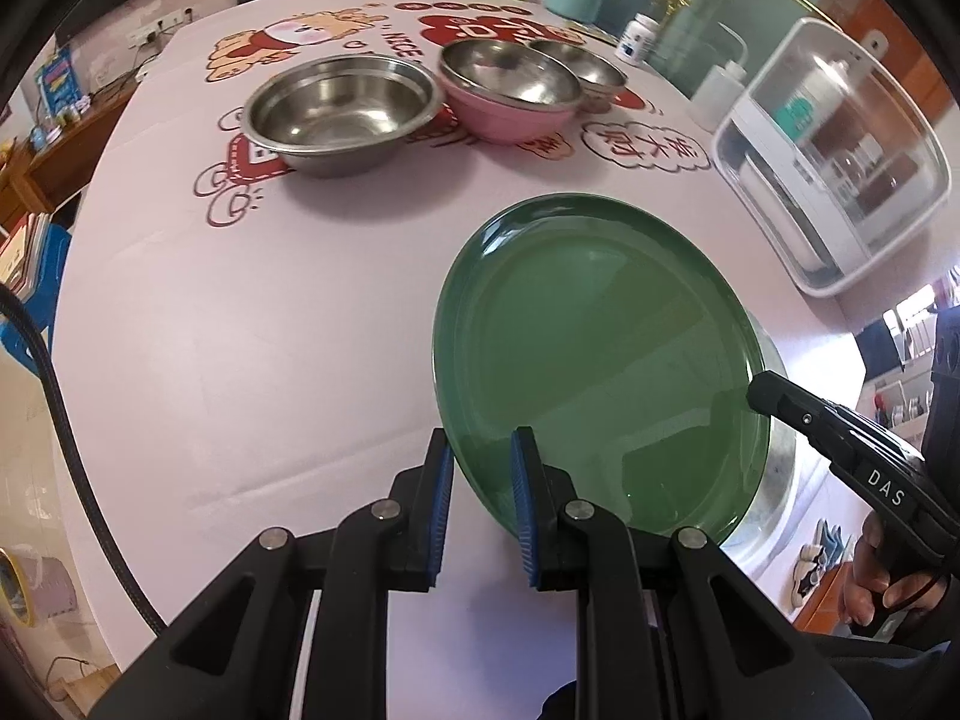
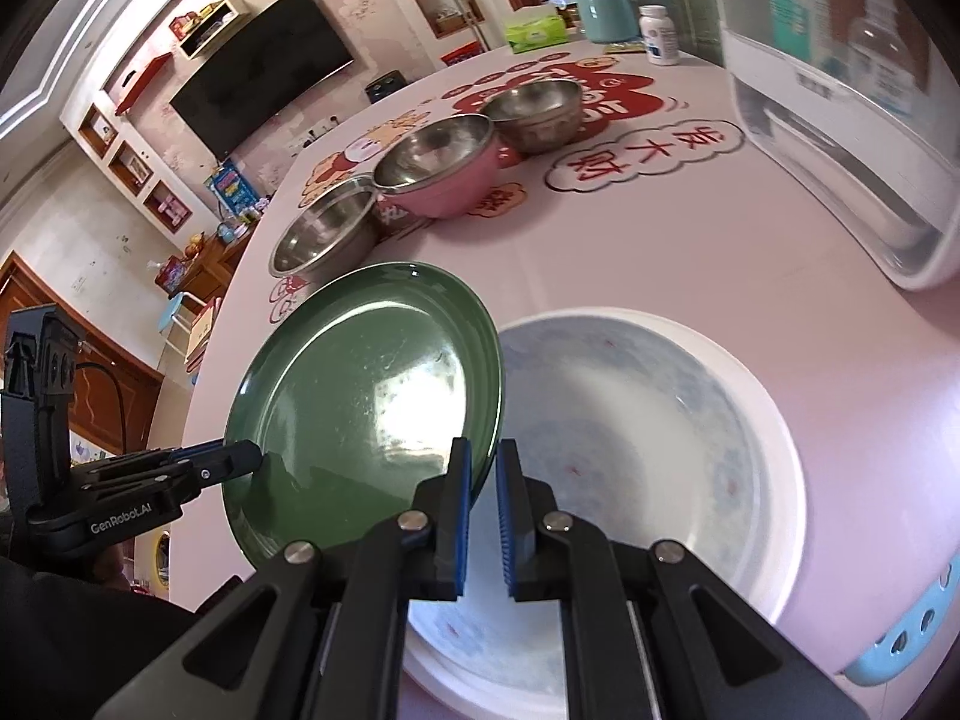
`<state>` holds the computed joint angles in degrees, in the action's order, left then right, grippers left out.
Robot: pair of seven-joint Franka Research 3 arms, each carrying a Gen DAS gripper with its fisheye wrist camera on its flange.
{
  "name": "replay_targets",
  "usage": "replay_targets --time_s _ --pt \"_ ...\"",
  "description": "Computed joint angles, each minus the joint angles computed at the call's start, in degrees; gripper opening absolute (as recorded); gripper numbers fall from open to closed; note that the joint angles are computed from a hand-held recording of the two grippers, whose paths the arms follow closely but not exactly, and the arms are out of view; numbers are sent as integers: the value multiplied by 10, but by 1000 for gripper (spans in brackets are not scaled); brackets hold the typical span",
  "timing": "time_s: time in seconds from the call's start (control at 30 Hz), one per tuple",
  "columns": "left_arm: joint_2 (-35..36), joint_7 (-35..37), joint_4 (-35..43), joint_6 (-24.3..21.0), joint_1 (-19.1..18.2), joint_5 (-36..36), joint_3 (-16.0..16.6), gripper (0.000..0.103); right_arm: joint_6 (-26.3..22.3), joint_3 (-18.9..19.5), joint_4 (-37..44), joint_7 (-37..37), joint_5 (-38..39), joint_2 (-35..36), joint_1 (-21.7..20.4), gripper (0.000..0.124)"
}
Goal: Organize plates and bowls
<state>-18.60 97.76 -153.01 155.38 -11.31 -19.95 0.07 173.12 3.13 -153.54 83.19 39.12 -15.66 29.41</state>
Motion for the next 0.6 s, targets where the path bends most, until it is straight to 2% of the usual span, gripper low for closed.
replay_targets --time_s 0.13,0.6 --pt "0 -2 0 -6 -11 -2 -8 16 -4 17 -28 35 -29 -27 -26 8" --pt "28 -1 28 -24 -42 -9 -36 17 -43 26 -93 130 -126 -104 -85 8"
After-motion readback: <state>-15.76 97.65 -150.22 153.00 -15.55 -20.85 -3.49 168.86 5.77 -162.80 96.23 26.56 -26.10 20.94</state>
